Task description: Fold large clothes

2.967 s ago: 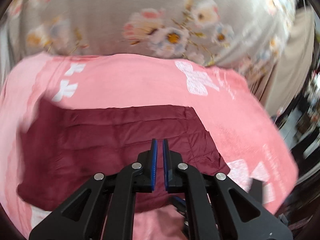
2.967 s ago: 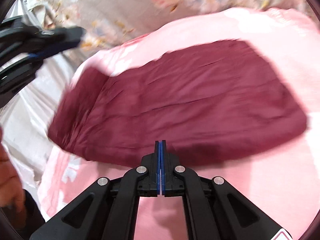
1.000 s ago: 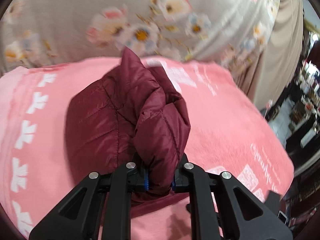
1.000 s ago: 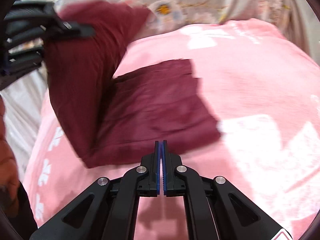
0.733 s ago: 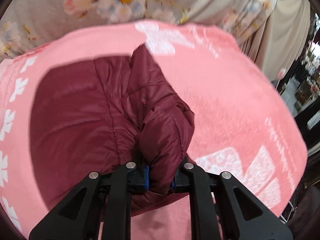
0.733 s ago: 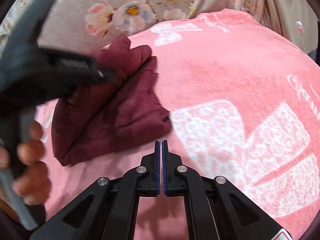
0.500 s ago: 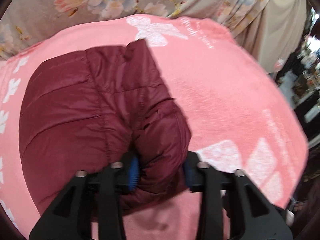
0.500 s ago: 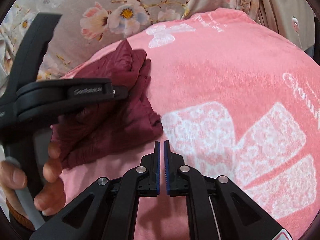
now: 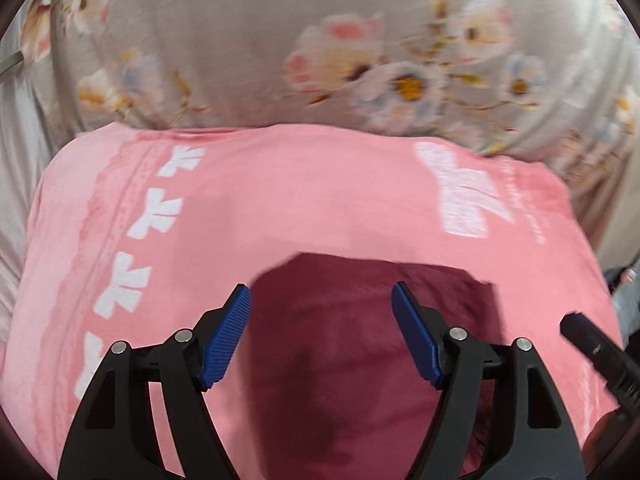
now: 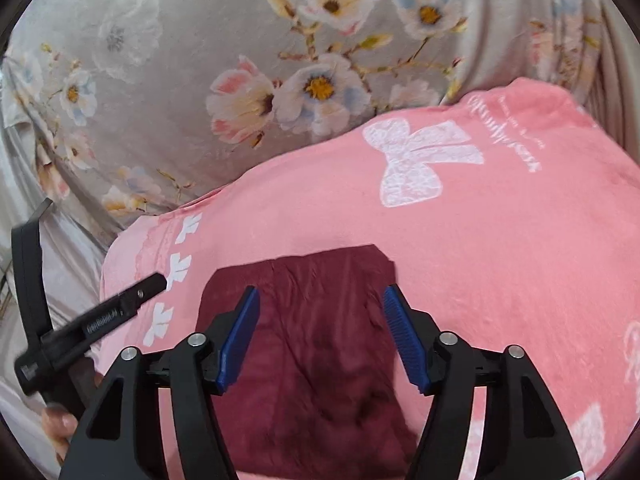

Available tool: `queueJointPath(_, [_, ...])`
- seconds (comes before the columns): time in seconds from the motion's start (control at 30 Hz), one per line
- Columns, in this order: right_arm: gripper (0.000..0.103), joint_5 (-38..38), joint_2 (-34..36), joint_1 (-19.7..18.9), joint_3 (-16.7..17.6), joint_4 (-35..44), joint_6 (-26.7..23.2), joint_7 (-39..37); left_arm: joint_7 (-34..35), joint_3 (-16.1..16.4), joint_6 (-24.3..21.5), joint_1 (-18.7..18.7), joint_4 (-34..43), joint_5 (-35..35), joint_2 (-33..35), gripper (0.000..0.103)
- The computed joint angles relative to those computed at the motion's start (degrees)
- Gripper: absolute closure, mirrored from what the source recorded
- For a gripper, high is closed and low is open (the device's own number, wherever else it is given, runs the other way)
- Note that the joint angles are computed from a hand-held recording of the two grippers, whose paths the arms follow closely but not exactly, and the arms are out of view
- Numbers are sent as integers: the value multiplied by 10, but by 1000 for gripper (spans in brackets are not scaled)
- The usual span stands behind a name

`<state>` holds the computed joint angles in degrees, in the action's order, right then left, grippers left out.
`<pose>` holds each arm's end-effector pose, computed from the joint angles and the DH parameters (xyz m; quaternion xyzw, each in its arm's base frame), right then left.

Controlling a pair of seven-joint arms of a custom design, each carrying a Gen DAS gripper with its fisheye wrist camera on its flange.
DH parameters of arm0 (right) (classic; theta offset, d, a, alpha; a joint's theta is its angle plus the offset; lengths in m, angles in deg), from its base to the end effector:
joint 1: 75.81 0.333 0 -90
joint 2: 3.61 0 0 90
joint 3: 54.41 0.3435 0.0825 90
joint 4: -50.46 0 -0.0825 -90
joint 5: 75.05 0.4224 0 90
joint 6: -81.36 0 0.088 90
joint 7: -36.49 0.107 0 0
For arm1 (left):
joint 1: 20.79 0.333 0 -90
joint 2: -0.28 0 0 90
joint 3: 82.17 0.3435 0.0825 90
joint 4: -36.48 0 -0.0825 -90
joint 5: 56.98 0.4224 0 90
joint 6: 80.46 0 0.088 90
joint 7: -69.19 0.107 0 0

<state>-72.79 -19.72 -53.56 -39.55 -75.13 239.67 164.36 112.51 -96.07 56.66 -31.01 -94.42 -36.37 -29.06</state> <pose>0.4315 0.3427 0.6131 -0.6381 0.6518 -0.0737 0.4032 0.4240 -0.2091 0.6261 -0.7221 0.5924 -0.2458 0.2594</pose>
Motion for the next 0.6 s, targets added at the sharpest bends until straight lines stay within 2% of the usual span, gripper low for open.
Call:
queueJointPath(0.07, [38,-18,58,-11,4,56,-36,22,5,7,-8,7,16,-1,27,33])
queueJointPath(0.17, [39,-39,117,0,-8,104,-79,37,16,16,-13,9,31,-12,61,33])
queueJointPath(0.3, [39,-29,160,24,-34,118,-108,31,15,17,-15,11,42,-18,105,33])
queueJointPath(0.33, [44,-20,164,29,-38,111,-108,25,14,16,-9,10,40,-20,115,33])
queueJointPath(0.37, [65,-17,164,32,-42,102,-102,20,17,17,-6,8,41,-24,122,33])
queueJointPath(0.4, [75,-16,160,36,-45,91,-94,17,17,17,-4,6,41,-26,129,33])
queueJointPath(0.47, [92,-23,135,37,-49,45,-45,29,18,15,7,3,38,-26,138,33])
queueJointPath(0.6, [98,-86,82,12,-33,-35,26,112,7,4,24,0,36,5,153,32])
